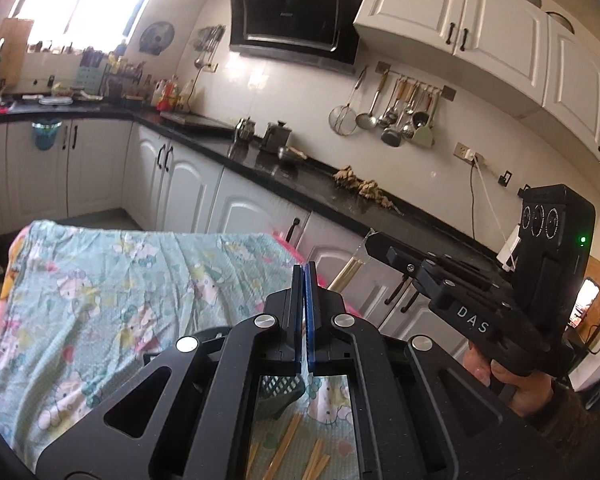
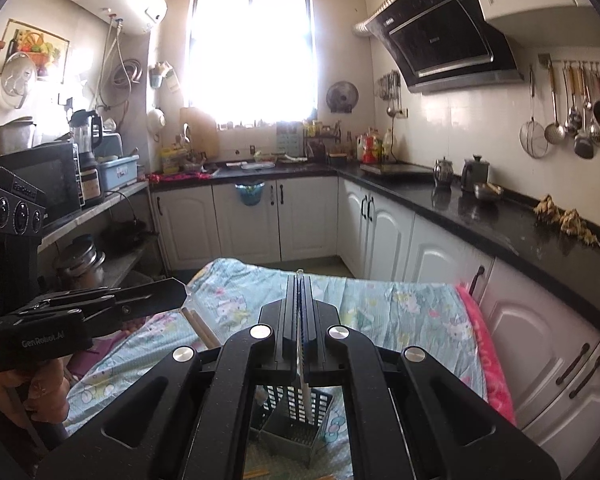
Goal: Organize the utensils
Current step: 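Lower the chopstick into the green basket and open the left gripper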
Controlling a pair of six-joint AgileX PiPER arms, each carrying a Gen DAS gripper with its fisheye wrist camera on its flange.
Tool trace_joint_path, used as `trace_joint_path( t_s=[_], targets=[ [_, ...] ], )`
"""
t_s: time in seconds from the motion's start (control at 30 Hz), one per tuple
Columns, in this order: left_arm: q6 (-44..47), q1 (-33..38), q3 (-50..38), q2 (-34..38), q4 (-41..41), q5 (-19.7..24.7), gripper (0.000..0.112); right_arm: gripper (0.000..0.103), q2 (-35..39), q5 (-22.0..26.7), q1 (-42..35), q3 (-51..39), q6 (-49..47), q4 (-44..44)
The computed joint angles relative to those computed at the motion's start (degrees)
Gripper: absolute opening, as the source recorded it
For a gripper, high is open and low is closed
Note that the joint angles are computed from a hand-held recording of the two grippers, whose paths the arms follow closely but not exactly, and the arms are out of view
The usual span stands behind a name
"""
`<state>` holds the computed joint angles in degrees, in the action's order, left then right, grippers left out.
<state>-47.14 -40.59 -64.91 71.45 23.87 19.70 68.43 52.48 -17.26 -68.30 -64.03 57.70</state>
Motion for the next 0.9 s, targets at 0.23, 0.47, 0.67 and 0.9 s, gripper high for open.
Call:
trace_joint_path(
  t_s=[0.23, 0.47, 0.67, 0.9],
  targets=[
    [-1.0, 0.9, 3.8, 0.8, -0.2, -1.5, 0.0, 0.002, 0.7, -3.0, 2.3, 3.2, 1.4, -2.6],
    [-9.0, 0.7, 7.4, 0.1, 7.3, -1.9, 0.0, 0.018, 0.2, -4.9, 3.0, 5.7, 1.3, -3.6],
    [-19.0, -0.9, 9.4, -1.9, 17.0, 0.9, 0.015, 0.037, -1.6, -3.9, 0.1, 7.8, -0.7, -1.4],
    [-27.5, -4.8, 11.1, -6.6, 25.2, 7.3, 0.039, 0.049, -4.3, -0.2, -5.2, 10.2, -5.2, 2.3]
  ],
)
